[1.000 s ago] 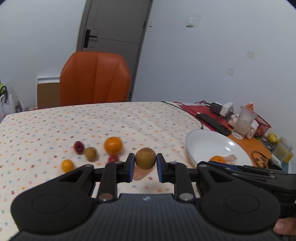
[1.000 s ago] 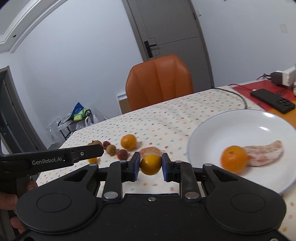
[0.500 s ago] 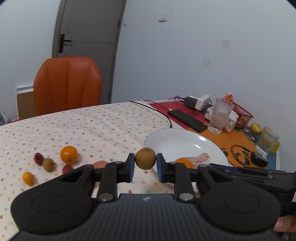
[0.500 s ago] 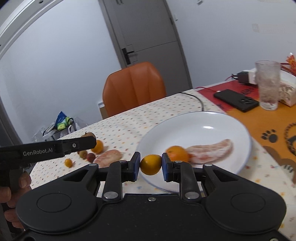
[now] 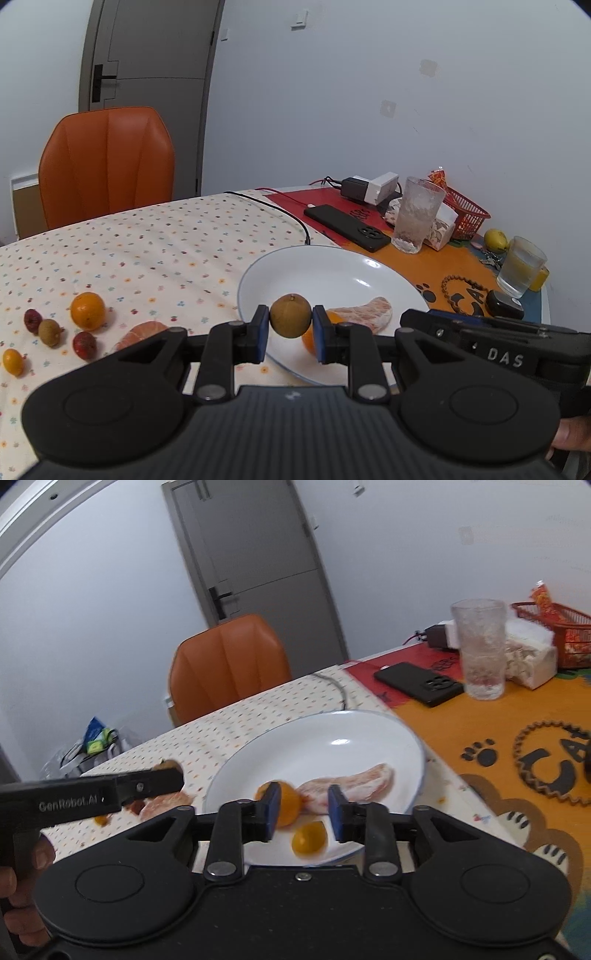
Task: Organize fruits
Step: 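Carry the kumquat to the plate with the right gripper while the left carries the kiwi, then open the right gripper over the plate while the left gripper releases the kiwi, then move both grippers back toward the remaining fruit on the tablecloth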
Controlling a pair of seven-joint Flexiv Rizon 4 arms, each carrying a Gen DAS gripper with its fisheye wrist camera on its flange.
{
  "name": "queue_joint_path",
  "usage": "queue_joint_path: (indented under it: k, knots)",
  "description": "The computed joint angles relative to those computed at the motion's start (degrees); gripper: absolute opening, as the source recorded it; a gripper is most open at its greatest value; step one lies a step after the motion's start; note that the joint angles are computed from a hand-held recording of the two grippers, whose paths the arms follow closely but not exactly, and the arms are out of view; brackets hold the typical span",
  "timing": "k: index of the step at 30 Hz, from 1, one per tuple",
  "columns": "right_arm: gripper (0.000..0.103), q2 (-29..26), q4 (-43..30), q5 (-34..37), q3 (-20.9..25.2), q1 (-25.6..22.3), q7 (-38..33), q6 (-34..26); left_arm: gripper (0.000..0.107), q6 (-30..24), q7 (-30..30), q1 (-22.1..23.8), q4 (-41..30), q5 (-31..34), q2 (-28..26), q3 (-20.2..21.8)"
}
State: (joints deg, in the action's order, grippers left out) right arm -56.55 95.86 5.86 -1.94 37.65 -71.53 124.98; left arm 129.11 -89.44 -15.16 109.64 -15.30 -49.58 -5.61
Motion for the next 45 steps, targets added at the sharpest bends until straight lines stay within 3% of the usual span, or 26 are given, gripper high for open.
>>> queue_joint_path:
  k: [8,17,19,24,28,32,37,42,45]
  knots:
    - [0.041,0.0,1.0,1.1,0.2,-1.1,0.4,1.4,0.023,-1.7,0.3,-1.0,-2.4,-1.3,-1.2,0.1]
    - [0.048,0.0,1.6,0.7,0.9,-2.0,1.3,1.8,0.035,-0.8,0.3,-2.8,-1.4,-5.4,-0.4,1.7]
    - [0.049,0.0,1.6,0.2,1.1,-2.1,1.3,2.0,0.038,-0.4,0.1,-2.6,-0.3,-5.6,0.2,1.7]
    - [0.053,0.0,1.5,-0.5,1.5,-1.5,1.2,1.8,0.058,1.9,-0.3,-2.4,2.9,-5.8,1.5,2.4]
    - [0.055,-0.1,1.2,-1.0,1.9,-0.8,1.2,1.7,0.065,2.3,0.3,-2.8,5.3,-8.0,2.9,3.3]
    - [0.062,-0.3,0.8,-1.4,2.2,-0.2,1.5,1.6,0.078,4.7,0.1,-2.8,8.3,-9.2,4.0,4.0]
    - [0.074,-0.2,0.6,-1.9,2.1,1.1,0.7,2.1,0.085,7.3,0.5,-2.6,11.4,-10.2,5.2,4.3]
    - [0.094,0.0,0.0,-1.0,1.8,2.8,-0.4,2.3,0.089,10.5,0.3,-1.6,14.3,-10.0,6.1,4.3]
    - [0.101,-0.1,-0.5,-0.8,1.8,3.5,-0.8,2.4,0.092,12.0,-0.5,-0.6,16.3,-10.1,6.8,4.2]
